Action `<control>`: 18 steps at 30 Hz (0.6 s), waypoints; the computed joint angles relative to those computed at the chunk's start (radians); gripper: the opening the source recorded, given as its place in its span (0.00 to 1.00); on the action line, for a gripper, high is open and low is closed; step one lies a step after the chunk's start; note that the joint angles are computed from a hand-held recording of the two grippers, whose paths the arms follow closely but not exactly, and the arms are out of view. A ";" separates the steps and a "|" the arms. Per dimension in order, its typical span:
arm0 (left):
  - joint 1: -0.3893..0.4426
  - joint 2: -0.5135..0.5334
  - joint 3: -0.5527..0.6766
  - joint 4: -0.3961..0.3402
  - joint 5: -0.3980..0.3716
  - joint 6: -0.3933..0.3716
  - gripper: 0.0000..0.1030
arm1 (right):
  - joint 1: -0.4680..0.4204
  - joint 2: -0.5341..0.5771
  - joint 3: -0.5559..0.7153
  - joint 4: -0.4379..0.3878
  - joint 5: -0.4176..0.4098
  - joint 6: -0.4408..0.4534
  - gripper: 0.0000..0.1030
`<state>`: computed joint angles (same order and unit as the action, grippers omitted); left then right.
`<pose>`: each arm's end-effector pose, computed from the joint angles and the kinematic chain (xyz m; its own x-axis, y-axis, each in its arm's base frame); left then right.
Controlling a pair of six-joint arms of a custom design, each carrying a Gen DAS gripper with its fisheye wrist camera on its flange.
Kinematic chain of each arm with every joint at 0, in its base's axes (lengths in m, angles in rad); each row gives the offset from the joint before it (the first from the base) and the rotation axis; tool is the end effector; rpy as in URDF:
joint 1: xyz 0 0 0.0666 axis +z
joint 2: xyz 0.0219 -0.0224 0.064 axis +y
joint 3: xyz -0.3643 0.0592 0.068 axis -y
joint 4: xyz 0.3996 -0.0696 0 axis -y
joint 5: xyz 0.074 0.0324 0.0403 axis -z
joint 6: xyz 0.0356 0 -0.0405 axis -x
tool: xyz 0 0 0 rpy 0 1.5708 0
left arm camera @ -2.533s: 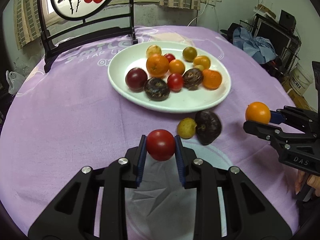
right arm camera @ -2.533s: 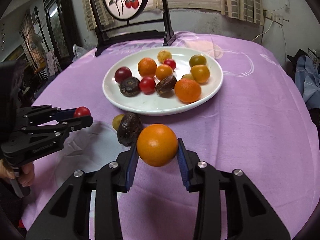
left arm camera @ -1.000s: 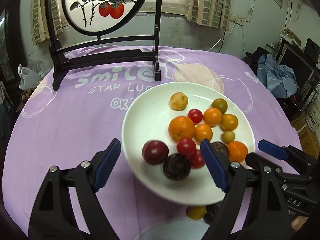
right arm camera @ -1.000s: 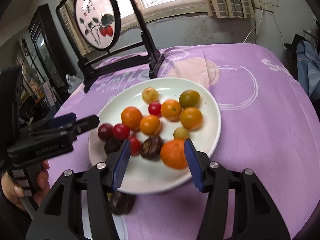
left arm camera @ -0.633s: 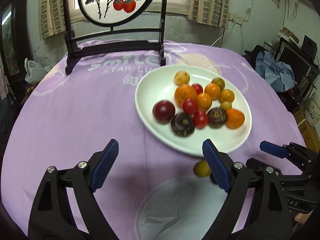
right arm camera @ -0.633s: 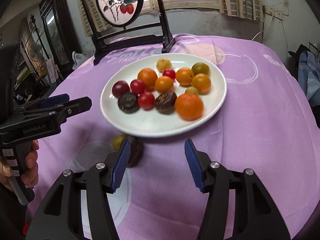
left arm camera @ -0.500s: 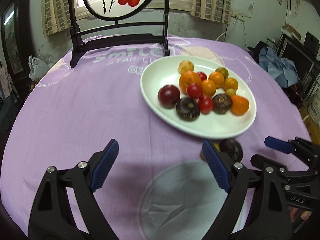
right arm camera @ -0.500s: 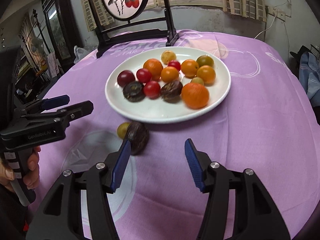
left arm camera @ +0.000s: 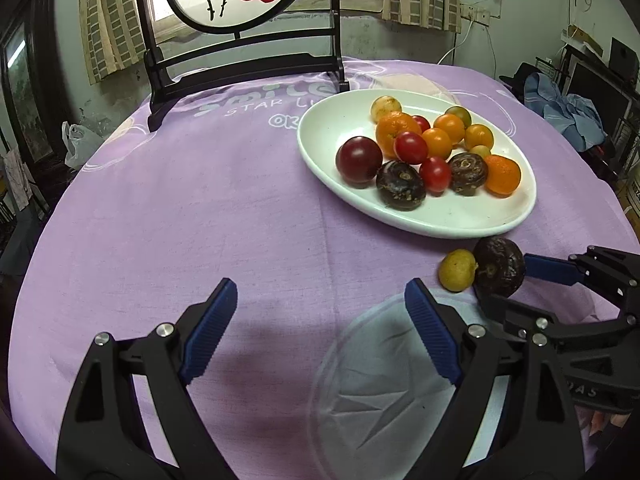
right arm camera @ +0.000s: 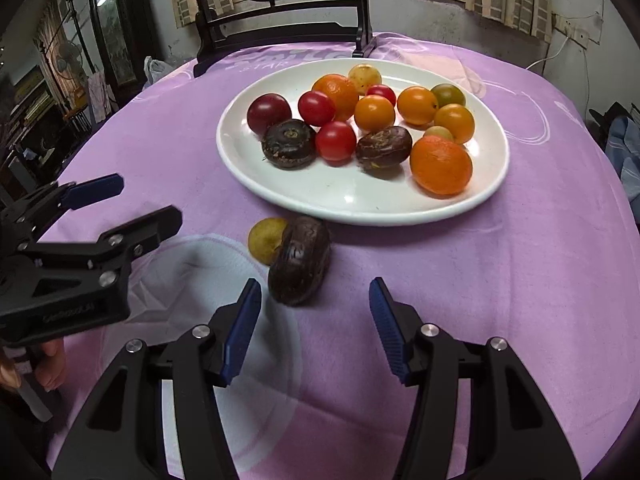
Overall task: Organize fruits
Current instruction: 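Grasp the small yellow-green fruit with the left tool while the right tool grasps the dark brown fruit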
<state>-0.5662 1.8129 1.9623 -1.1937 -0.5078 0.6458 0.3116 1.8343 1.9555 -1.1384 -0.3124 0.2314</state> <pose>0.5349 -0.3199 0.4365 -0.7407 -0.1523 -0.6543 -0.2295 0.9727 0.0333 0.6018 0.2049 0.4211 -0.6859 -0.4502 -0.5717 -0.6194 0.7736 0.1339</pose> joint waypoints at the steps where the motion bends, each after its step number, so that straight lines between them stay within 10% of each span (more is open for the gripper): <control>1: 0.002 -0.001 -0.002 0.003 0.004 0.001 0.85 | -0.001 0.007 0.008 0.004 -0.007 -0.013 0.55; 6: 0.005 0.005 0.000 0.001 0.026 0.000 0.85 | -0.011 0.031 0.034 -0.008 -0.095 -0.053 0.31; 18: -0.023 0.038 0.021 0.020 0.046 -0.070 0.85 | -0.089 -0.060 -0.061 0.036 -0.181 -0.071 0.29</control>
